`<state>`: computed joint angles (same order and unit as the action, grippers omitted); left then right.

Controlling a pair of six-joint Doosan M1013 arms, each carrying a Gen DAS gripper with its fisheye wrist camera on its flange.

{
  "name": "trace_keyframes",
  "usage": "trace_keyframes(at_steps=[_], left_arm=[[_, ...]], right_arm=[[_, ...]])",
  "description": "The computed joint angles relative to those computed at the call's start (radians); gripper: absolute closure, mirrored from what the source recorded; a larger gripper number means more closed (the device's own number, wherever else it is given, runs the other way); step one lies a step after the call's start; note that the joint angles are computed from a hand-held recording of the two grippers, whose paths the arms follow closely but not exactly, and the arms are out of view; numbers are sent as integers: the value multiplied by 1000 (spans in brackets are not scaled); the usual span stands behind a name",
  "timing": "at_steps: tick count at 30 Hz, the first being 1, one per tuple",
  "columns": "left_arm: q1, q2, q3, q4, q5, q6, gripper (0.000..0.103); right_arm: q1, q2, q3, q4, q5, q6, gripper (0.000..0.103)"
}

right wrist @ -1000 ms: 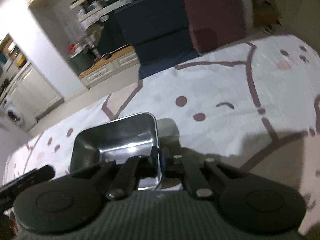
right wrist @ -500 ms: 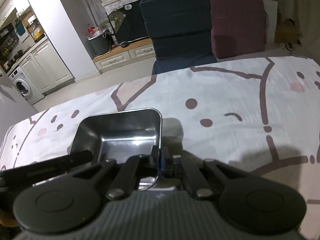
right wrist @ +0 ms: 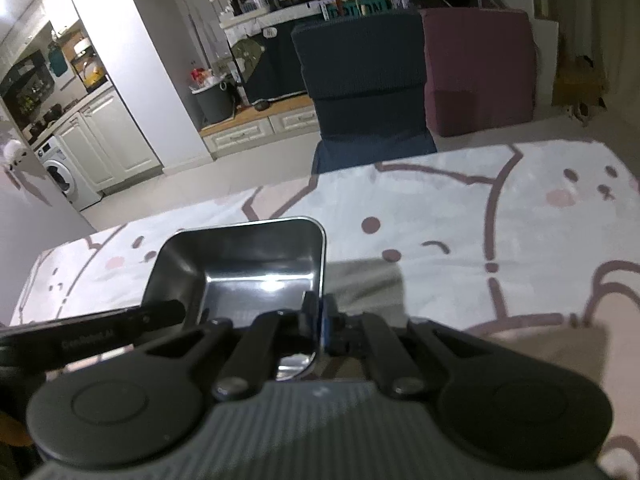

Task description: Organize plates and bowls

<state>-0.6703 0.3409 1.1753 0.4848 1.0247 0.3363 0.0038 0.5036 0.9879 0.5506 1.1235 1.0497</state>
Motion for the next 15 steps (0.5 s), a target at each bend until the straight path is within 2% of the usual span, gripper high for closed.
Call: trace_keyframes(at_steps=[8,15], left_arm=[[-99,21,-112,71,129,3,96],[-182,45,-183,123,189,-17,95]], right_arm=[[-75,-75,46,72,36,-77,100],[-157,-135,93,142,65,-152,100]])
